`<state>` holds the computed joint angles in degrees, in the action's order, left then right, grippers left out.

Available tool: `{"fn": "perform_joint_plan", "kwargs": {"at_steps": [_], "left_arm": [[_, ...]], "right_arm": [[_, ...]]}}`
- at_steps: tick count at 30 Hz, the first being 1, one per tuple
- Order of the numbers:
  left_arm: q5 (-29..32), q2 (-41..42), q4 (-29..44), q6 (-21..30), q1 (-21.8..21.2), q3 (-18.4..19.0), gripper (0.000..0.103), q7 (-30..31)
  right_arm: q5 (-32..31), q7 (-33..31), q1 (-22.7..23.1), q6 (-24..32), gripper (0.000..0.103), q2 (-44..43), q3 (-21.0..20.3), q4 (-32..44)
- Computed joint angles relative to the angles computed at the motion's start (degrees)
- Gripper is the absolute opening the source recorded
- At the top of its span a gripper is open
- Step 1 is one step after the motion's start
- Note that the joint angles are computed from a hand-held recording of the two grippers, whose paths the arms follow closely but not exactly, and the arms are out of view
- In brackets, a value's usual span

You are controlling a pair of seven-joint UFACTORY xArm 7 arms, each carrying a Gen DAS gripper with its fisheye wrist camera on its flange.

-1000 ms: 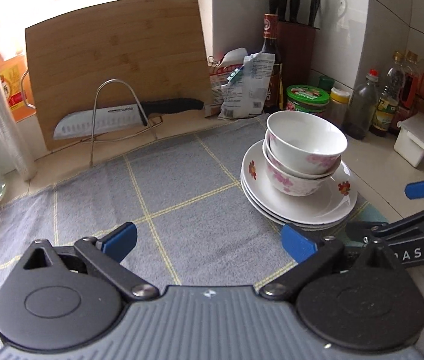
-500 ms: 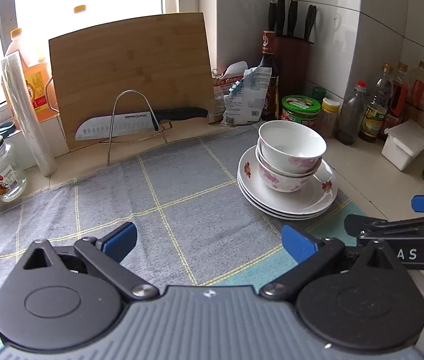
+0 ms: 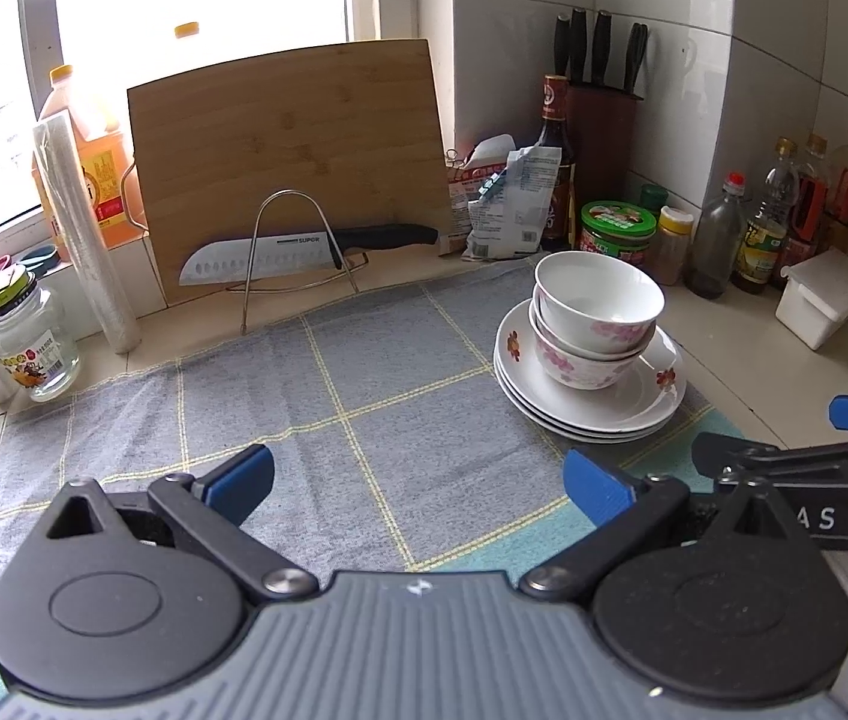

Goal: Organize plates and bowls

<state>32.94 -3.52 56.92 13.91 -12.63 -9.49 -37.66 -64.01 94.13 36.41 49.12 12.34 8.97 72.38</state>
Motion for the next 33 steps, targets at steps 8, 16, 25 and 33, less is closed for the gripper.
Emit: {"fn": "perform_joint_plan", "kwargs": {"at_steps": [8,16,25,33], "left_arm": [[-0.85,0.03,0.11,-0.06,-0.25,0.03,0.102,1.00],[-1.17,0.12,0.64,0.10,-0.33,0.00,0.102,1.57],[-3.25,0.34,0.73,0.06,-0.49,0.42,0.102,3.37],[-3.74,0.14,0.54,0.04,-0.35,0.34,0.102,3.76]], "right_arm": [[-0.48,1.08,-0.26,0.10,0.103,-0.76,0.07,-0.62],[-0.87,1.05,-0.51,0.18,0.103,-0.86,0.23,-0.43],[-0.45,0.22,-0.37,0.51,0.103,-0.22,0.15,0.46],[-0.46,0.20,-0.21,0.65,0.103,-0.25,0.03,0.48]]}}
